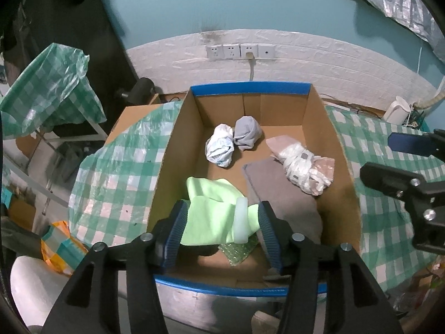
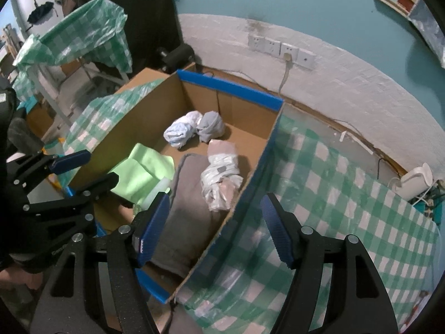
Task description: Organize soft objects
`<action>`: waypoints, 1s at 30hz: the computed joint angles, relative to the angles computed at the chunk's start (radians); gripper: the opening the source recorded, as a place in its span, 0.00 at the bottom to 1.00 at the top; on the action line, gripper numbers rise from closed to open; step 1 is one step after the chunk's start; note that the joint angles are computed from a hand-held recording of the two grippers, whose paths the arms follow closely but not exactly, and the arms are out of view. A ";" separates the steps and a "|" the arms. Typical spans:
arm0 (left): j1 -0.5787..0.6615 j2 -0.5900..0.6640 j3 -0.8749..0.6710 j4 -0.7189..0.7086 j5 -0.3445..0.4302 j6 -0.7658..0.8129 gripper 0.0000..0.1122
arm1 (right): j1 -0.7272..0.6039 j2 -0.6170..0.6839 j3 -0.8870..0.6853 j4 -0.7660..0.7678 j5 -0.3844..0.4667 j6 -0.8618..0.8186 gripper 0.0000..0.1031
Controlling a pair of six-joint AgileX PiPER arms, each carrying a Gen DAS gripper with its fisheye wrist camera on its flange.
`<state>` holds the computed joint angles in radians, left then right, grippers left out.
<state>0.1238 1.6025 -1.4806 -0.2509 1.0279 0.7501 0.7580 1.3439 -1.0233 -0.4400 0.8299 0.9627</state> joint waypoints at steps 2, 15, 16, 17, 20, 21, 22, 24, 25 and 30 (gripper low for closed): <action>-0.005 -0.010 0.002 -0.003 0.006 0.007 0.49 | 0.016 -0.024 0.004 -0.019 0.022 0.028 0.69; -0.027 -0.089 0.041 -0.043 0.009 0.031 0.71 | 0.100 -0.170 0.073 -0.141 0.138 0.173 0.71; -0.027 -0.091 0.041 -0.043 0.011 0.030 0.71 | 0.098 -0.177 0.079 -0.139 0.138 0.175 0.71; -0.027 -0.094 0.041 -0.043 0.011 0.028 0.71 | 0.102 -0.182 0.082 -0.141 0.142 0.182 0.70; -0.025 -0.110 0.053 -0.051 -0.004 0.034 0.75 | 0.112 -0.201 0.095 -0.152 0.156 0.200 0.70; -0.027 -0.114 0.057 -0.050 -0.011 0.033 0.78 | 0.119 -0.206 0.098 -0.157 0.162 0.207 0.71; -0.026 -0.119 0.063 -0.057 -0.019 0.037 0.81 | 0.126 -0.210 0.099 -0.162 0.170 0.215 0.71; -0.026 -0.131 0.077 -0.069 -0.036 0.050 0.81 | 0.139 -0.220 0.104 -0.169 0.181 0.226 0.71; -0.027 -0.136 0.081 -0.070 -0.038 0.054 0.81 | 0.142 -0.226 0.106 -0.171 0.185 0.227 0.71; -0.036 -0.148 0.080 -0.061 -0.034 0.044 0.81 | 0.155 -0.241 0.112 -0.181 0.201 0.239 0.71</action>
